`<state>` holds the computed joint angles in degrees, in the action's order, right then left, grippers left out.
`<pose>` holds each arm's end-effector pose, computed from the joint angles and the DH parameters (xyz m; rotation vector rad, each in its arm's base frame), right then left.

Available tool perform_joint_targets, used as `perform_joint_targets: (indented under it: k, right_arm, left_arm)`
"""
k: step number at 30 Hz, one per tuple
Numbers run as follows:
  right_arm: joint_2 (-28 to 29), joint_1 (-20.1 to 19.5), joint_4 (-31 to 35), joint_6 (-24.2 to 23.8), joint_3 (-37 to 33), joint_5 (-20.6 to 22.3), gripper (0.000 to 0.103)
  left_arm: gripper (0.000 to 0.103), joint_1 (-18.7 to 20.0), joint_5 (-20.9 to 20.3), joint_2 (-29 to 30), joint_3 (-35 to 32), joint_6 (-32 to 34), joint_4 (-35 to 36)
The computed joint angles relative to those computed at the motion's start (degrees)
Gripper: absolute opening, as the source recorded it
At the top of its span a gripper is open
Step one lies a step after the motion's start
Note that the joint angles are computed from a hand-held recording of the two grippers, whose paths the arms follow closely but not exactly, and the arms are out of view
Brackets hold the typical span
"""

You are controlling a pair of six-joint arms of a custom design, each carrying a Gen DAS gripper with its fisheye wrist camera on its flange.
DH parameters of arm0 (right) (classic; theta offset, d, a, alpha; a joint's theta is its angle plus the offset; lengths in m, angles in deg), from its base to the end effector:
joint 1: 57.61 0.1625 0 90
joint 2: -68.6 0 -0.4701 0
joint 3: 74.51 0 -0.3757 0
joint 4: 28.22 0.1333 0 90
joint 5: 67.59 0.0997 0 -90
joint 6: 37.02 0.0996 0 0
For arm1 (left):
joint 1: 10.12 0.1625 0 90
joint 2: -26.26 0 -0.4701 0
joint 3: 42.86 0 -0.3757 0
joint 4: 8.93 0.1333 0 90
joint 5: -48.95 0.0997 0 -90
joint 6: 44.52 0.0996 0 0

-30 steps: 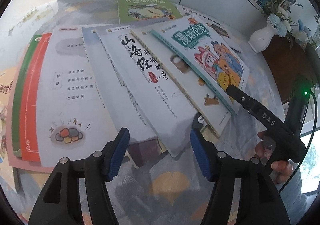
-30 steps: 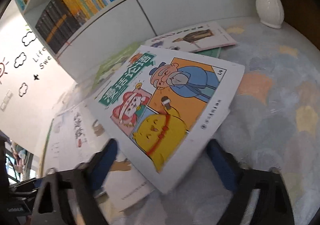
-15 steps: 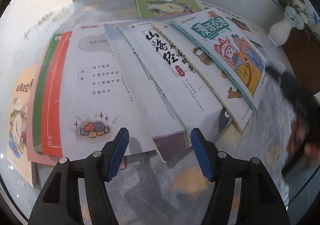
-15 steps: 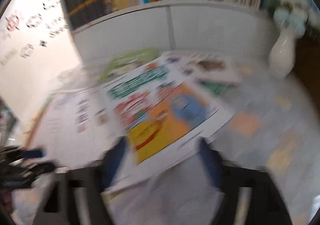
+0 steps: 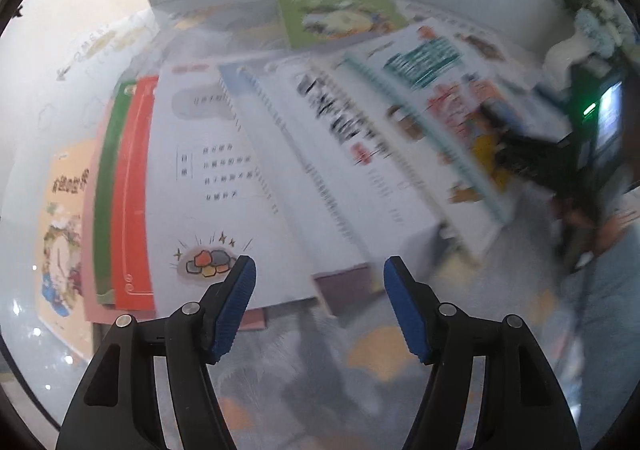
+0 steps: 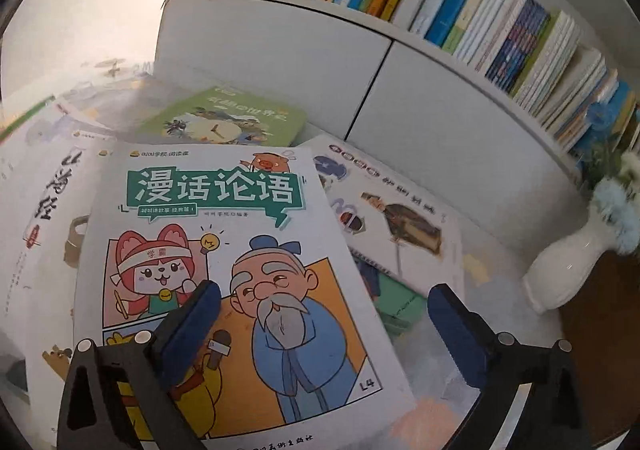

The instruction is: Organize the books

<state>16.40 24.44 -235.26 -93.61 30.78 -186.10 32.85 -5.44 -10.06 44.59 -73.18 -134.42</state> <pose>-0.0031 -0.6419 0.2847 0.5432 -1.9846 0.7970 -0.3736 -0.6094 0.0436 0.5040 2.4315 -0.2198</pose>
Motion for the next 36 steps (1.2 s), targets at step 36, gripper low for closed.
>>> perform_joint_targets:
  k: [36]
  right_arm:
    - [-2.63, 1.82, 13.63, 11.26, 7.02, 8.77, 0.103]
  left_arm:
    - [0.07, -11.08, 34.51, -7.62, 6.98, 11.31, -25.66]
